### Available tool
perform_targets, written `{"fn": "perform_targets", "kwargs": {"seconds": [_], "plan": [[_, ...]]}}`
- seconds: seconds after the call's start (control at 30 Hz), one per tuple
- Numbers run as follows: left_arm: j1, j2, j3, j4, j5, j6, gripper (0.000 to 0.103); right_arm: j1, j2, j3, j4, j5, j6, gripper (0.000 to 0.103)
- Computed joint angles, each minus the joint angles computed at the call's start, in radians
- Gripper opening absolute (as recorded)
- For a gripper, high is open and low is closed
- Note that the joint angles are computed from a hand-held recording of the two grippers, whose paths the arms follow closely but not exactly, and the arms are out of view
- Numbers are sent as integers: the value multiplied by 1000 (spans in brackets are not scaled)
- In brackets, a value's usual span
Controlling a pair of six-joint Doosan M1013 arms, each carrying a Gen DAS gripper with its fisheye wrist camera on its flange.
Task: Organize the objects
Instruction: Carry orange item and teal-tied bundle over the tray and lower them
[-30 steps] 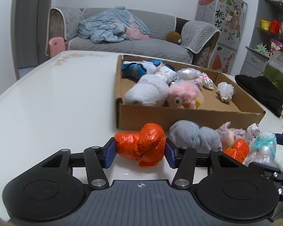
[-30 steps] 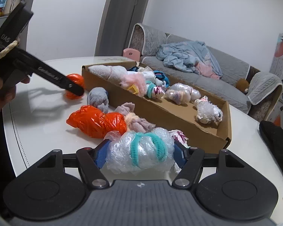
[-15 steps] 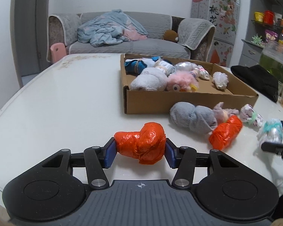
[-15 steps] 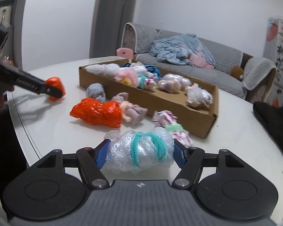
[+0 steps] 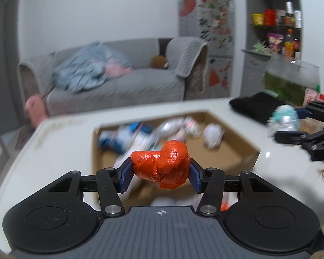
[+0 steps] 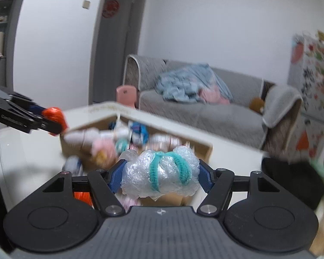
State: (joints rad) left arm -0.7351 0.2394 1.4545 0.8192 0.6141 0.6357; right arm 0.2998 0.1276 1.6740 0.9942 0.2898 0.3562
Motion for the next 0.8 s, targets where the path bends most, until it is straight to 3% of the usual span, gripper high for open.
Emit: {"fn": "perform_targets", "kwargs": {"seconds": [0.13, 0.33, 0.57, 0.8], "plan": [[9, 73, -130, -89, 12, 181, 59, -7, 48, -87, 20, 46, -79, 64], [44, 199, -315, -355, 111, 493, 59, -25, 141, -238, -151, 198, 65, 64], [75, 277, -379, -538, 143, 573, 59, -23, 244, -365, -284, 323, 196, 64], [83, 312, -392, -566, 166, 653, 59, -17, 313, -450, -363, 419, 266, 64]]}}
